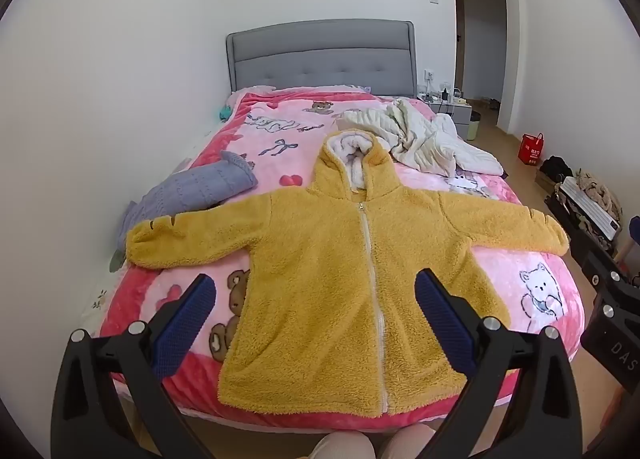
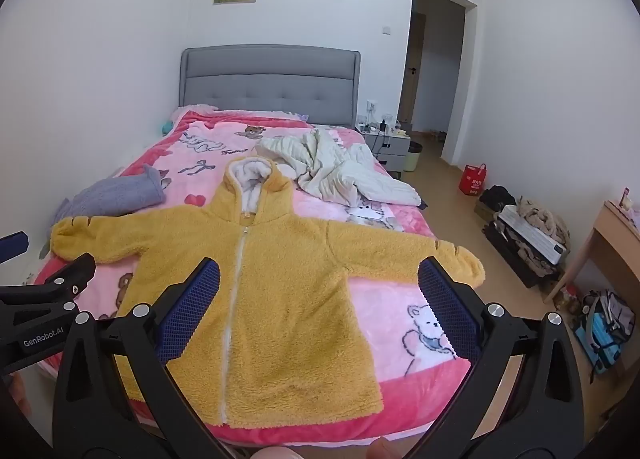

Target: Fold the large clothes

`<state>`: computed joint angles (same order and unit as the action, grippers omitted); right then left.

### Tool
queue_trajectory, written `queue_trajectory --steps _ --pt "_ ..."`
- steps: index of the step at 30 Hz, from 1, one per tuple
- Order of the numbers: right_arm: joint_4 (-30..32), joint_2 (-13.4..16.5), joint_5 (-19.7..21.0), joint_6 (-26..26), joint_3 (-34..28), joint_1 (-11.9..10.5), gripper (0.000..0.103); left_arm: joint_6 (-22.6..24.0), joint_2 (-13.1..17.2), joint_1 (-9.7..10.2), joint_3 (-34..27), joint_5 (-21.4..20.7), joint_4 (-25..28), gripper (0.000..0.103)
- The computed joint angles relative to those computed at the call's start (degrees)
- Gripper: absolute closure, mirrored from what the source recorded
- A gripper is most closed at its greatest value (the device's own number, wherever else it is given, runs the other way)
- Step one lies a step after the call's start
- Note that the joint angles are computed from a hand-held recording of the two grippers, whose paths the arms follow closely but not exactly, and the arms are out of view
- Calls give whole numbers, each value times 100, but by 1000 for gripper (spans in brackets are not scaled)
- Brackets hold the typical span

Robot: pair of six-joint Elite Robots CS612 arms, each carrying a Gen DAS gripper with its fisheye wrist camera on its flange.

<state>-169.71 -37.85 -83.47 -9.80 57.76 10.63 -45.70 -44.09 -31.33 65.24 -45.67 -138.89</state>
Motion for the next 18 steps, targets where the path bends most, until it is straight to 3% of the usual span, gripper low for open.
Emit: queue_trajectory --steps 18 --pt "9 -43 43 28 76 -19 8 25 -3 -5 36 -10 -81 5"
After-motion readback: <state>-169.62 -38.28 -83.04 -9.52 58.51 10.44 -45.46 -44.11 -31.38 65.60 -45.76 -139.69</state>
